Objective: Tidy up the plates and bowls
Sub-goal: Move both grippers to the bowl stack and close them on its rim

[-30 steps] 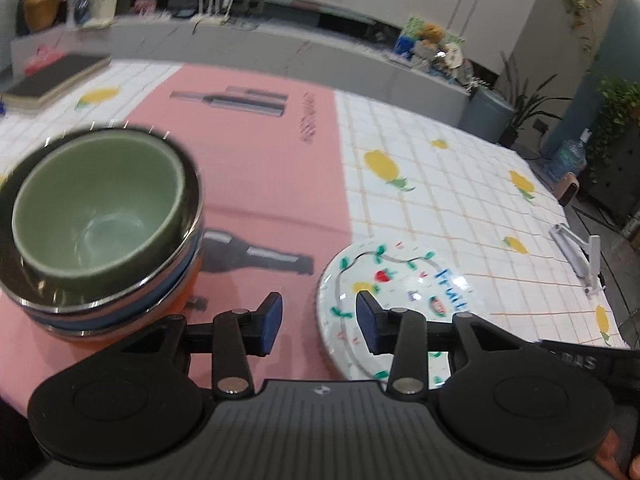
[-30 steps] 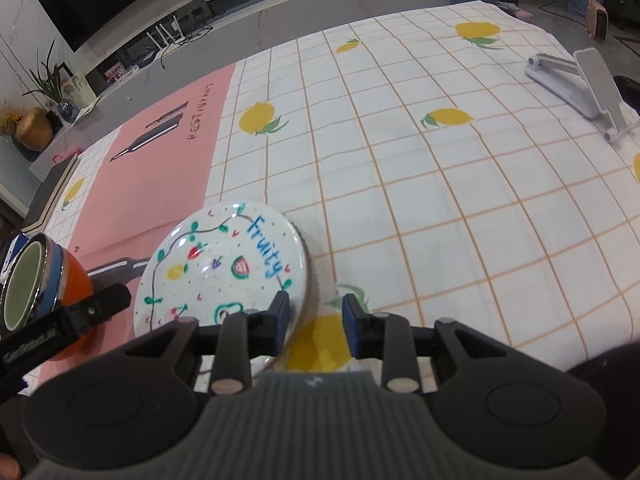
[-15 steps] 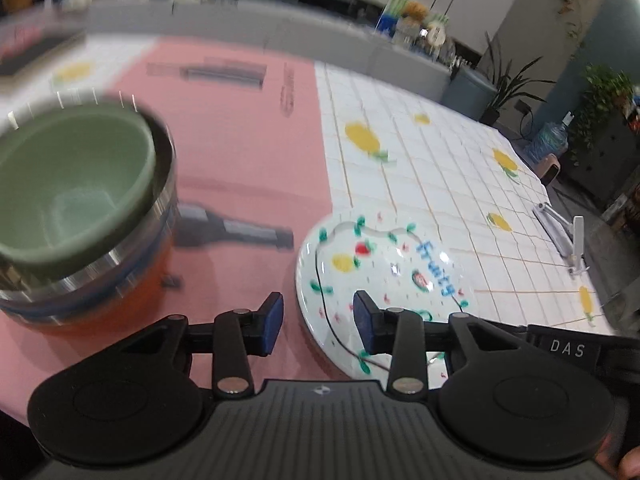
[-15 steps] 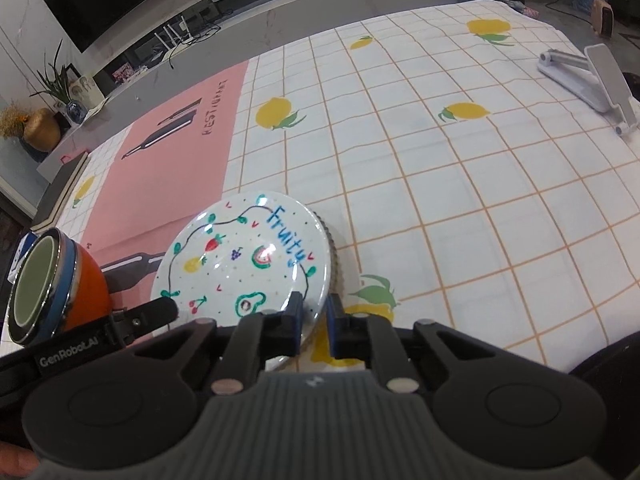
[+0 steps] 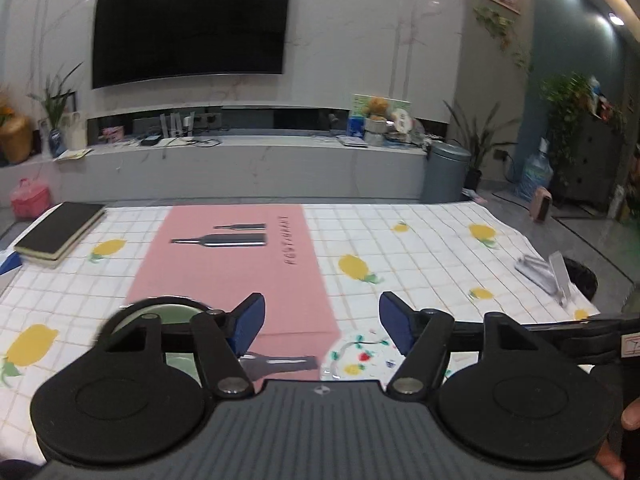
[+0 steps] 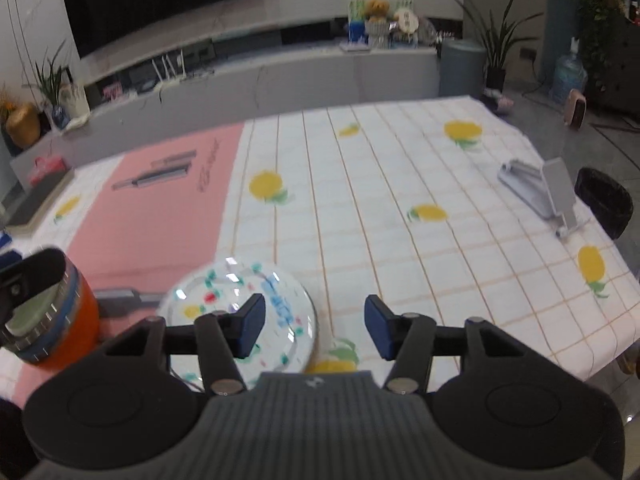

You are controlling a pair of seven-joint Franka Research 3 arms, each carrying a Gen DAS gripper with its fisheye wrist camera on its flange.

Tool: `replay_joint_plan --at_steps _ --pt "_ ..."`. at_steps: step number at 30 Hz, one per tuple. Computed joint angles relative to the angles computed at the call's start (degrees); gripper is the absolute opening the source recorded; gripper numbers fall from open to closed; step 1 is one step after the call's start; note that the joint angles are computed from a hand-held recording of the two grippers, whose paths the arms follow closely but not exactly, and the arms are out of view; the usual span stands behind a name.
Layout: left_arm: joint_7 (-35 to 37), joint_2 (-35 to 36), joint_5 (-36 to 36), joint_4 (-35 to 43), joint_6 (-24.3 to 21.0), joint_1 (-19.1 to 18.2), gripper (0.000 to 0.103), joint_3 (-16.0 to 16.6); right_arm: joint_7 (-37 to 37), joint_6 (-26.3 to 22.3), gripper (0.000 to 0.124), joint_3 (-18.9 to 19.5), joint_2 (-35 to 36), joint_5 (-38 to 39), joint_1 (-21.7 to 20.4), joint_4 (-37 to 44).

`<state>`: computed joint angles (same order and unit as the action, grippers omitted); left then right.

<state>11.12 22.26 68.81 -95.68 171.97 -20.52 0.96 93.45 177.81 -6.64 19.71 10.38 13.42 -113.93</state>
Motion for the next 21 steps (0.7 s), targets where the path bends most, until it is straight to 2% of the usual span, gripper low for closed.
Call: replay_joint_plan --at_steps 2,4,6,8,10,12,14,19,21 --pt "1.35 -1.25 -3.12 -1.43 0.4 1.66 0.075 -0.58 -1.26 0.52 0.055 2.32 -0.31 1.26 -1.57 0.51" --pt "-0.86 -2.71 -3.13 -2.56 -1.12 1.63 0.073 0.59 -1.48 1.11 0.055 3.5 -0.53 2.53 -1.82 0.98" --pt "-2.46 -4.24 -1.6 -3.67 -3.17 2.18 0.073 1.08 -3.71 0.48 0.058 7.44 -0.37 4.96 -4.36 2.3" --pt "-0.59 -5.76 -4.42 -5.07 -5.99 4.26 0.073 -0.47 -7.8 -1.45 0.067 13.06 0.08 9.11 -8.36 4.16" --pt "0.75 -6.87 -7.31 -6.27 -7.25 6.32 0.073 -1.49 -10.61 -3.72 0.069 16.06 0.67 13.09 -9.84 6.27" --pt "-0.44 -7.99 -8.65 -7.71 -7.89 7.78 0.077 -1.74 -11.89 -6.14 0.074 16.53 1.37 15.3 -8.98 8.47" --pt "1.32 -8.63 -12.13 -9.16 -6.98 9.99 0.08 -2.67 -12.94 -8.36 0.074 16.31 2.19 16.63 -7.57 10.58" --pt "13.19 -9.11 -28.75 -13.18 -2.91 15.88 0.086 -6.34 -13.13 -14.31 0.074 15.47 4.89 18.43 -4.27 15.94" --pt "14.84 -8.65 -33.91 -13.99 -1.69 16.56 0.089 -6.54 -12.66 -17.81 0.074 15.41 6.41 19.17 -3.56 18.55"
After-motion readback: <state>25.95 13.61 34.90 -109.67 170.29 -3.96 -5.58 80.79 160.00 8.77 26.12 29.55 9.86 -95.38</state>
